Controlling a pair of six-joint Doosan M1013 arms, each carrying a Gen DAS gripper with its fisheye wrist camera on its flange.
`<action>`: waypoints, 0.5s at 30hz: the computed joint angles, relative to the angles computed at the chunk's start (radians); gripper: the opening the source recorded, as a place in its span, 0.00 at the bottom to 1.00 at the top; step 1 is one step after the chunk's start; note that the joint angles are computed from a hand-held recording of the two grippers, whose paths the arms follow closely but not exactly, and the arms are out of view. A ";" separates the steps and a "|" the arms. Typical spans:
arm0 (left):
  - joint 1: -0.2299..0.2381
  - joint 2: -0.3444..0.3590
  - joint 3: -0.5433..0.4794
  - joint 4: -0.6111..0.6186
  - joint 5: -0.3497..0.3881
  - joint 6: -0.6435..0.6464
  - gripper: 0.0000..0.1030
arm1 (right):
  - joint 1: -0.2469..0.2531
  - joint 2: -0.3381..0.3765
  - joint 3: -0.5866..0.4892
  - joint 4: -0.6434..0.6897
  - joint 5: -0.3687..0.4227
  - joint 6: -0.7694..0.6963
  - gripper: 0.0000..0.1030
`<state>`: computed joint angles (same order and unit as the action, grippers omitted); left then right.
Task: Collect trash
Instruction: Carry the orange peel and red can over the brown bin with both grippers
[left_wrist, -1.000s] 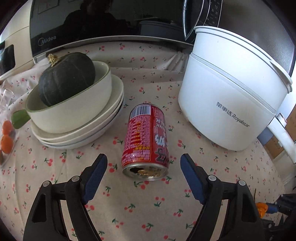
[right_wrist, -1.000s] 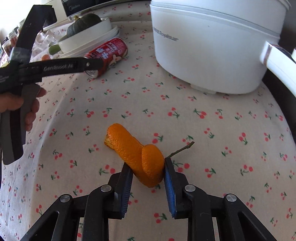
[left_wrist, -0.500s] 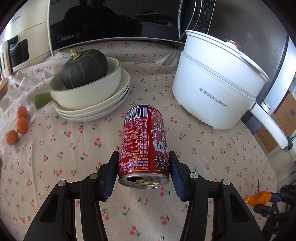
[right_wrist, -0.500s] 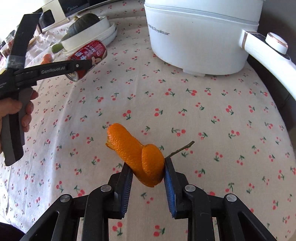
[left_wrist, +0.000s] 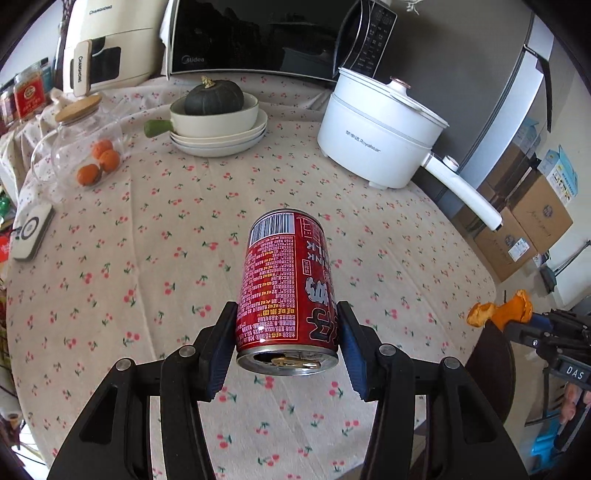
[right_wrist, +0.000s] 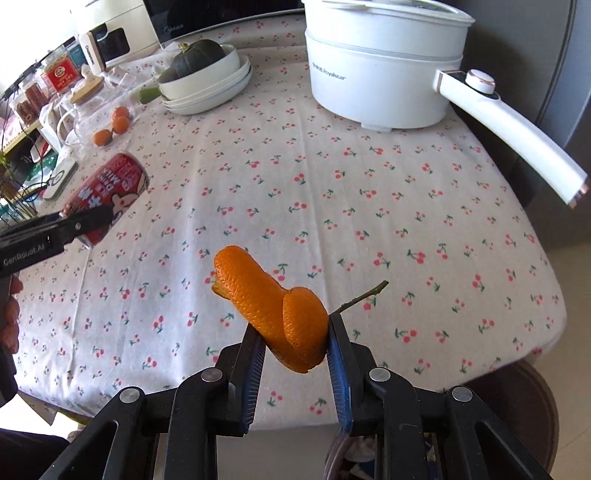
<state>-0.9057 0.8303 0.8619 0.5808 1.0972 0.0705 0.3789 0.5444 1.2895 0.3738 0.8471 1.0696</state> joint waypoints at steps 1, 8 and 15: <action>-0.008 -0.005 0.008 -0.001 -0.002 -0.004 0.53 | -0.002 -0.015 0.019 0.001 -0.012 0.001 0.29; -0.053 -0.013 0.016 -0.013 -0.039 -0.002 0.53 | -0.022 -0.105 0.140 0.014 -0.091 0.024 0.29; -0.075 0.061 -0.113 -0.083 -0.081 0.133 0.53 | -0.079 -0.163 0.256 0.066 -0.156 0.051 0.29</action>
